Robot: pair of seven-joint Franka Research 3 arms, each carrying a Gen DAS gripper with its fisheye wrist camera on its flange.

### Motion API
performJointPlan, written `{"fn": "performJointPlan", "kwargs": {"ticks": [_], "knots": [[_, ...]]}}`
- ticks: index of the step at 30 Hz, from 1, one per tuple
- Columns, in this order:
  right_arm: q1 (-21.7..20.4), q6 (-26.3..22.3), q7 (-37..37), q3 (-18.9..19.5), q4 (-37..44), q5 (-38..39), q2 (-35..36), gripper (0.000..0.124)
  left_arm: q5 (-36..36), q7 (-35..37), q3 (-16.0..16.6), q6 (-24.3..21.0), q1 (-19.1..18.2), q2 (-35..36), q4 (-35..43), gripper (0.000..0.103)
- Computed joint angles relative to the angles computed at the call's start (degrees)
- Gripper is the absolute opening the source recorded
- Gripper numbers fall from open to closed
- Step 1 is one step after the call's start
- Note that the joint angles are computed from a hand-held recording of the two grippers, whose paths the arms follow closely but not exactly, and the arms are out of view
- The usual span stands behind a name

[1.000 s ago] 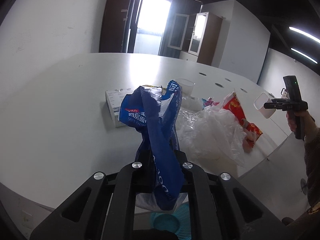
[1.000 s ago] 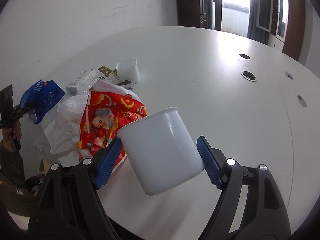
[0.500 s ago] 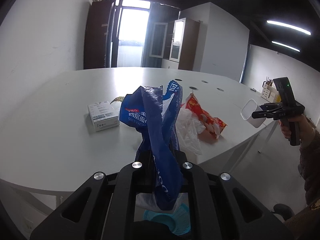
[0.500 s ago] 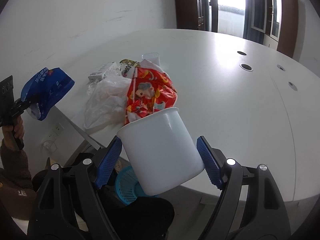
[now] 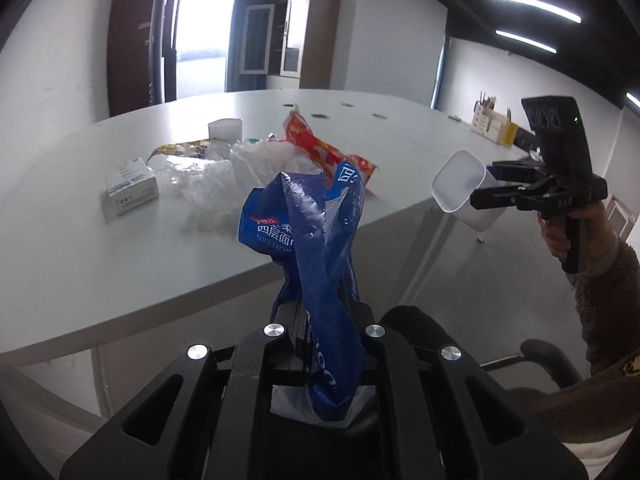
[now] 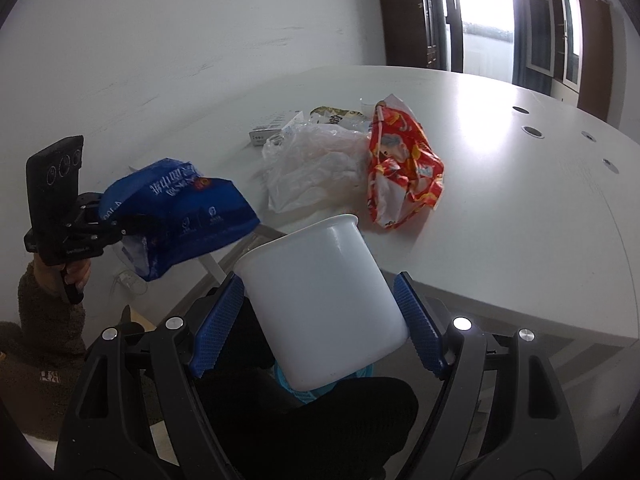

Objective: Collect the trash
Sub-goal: 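Lift the cup and blue bag and carry both down over the blue wastebasket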

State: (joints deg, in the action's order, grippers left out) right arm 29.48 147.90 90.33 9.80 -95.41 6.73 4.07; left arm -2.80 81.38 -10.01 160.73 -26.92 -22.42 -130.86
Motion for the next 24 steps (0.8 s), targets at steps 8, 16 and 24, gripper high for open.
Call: {"fn": "performJointPlan", "kwargs": {"ticks": [8,16,24], "knots": [[1.7,3.5,2.8,1.1,-6.3,-1.2,-0.1,0.073,-3.6,4.9,-0.3,-4.8,-1.5,6.0,2.8,0.008],[3.1,2.5,0.7,1.3,-3.1,-0.7,6.0,0.073,-9.8,9.5,-1.4,-7.1,-0.7,12.0,4.4,0.008],[4.0,-2.8,-1.6,0.6,3.5,1.7,14.1,0.073,-14.8,11.3,-3.8,-10.2,2.6,19.1,6.8,0.008]]}}
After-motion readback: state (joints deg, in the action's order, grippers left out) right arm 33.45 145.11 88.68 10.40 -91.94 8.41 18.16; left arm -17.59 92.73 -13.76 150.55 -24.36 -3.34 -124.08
